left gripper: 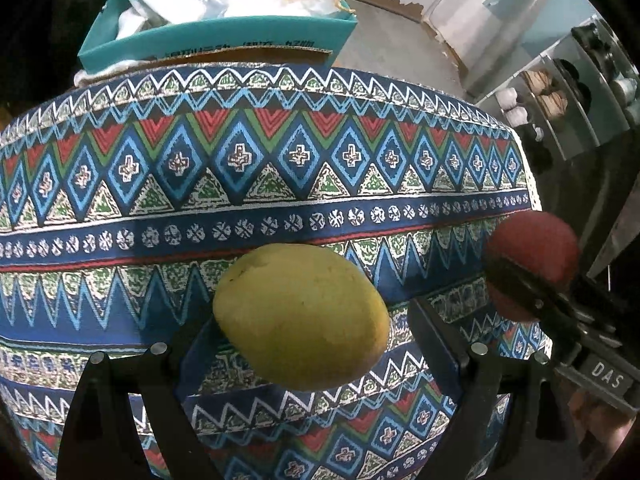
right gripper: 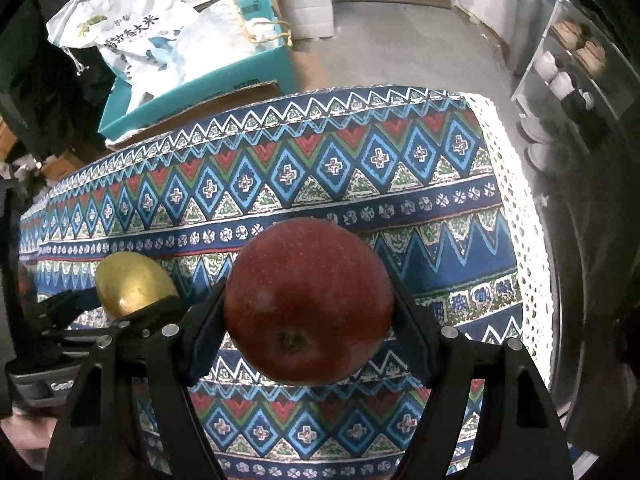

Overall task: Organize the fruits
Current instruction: 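Lift and carry the pear toward the glass bowl with the left tool while the right tool carries the apple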

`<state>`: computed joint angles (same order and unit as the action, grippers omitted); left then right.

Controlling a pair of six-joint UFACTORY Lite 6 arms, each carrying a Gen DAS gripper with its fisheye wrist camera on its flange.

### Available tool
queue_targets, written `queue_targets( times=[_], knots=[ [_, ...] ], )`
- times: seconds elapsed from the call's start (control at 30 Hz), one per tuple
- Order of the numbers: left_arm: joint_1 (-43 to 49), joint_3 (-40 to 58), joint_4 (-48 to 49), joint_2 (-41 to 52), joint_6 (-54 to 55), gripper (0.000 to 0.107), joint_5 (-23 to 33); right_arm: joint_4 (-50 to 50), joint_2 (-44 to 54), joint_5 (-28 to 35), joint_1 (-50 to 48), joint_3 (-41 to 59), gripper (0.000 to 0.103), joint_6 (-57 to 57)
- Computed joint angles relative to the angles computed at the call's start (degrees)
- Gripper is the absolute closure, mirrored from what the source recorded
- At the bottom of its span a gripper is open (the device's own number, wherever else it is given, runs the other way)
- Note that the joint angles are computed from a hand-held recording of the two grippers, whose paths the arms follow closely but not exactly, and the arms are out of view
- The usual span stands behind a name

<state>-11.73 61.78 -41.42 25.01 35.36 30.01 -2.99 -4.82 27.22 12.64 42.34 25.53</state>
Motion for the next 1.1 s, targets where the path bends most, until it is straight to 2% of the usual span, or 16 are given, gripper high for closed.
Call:
queue_targets(
  times=[0.07, 0.1, 0.13, 0.37, 0.53, 0.73, 1.1],
  knots=[
    [0.1, 0.0, -0.8, 0.6, 1.0, 0.021, -0.3, 0.4, -0.1, -0.2, 0.0, -0.1, 0.027, -0.3],
    [-0.1, -0.3, 0.3, 0.7, -0.1, 0.030, -1.4, 0.5, -0.1, -0.3, -0.1, -0.1, 0.027, -0.4],
    [-0.2, 0.1, 1.2, 1.0, -0.9, 0.030, -1.4, 0.7, -0.1, -0.4, -0.1, -0.1, 0.027, -0.6],
    [2.5, -1.9, -3.5, -0.1, 8.1, 0.030, -0.5, 0.9, 1.0, -1.0, 0.7, 0.1, 0.027, -0.3],
    [3.5, -5.9, -2.9, -4.1, 11.8, 0.031, -2.5, -2.1, 0.8, -0.4, 2.8, 0.6, 0.027, 3.1],
    [5.7, -8.6, -0.4, -9.4, 13.3, 0.031, -2.0, -3.6, -0.8, 0.4, 5.1, 1.2, 0.027, 5.0],
    [13.8, -10.6, 7.5, -23.8, 15.7, 0.031, 5.0, -9.6, -4.3, 5.2, 13.5, 5.5, 0.027, 12.6]
  ],
)
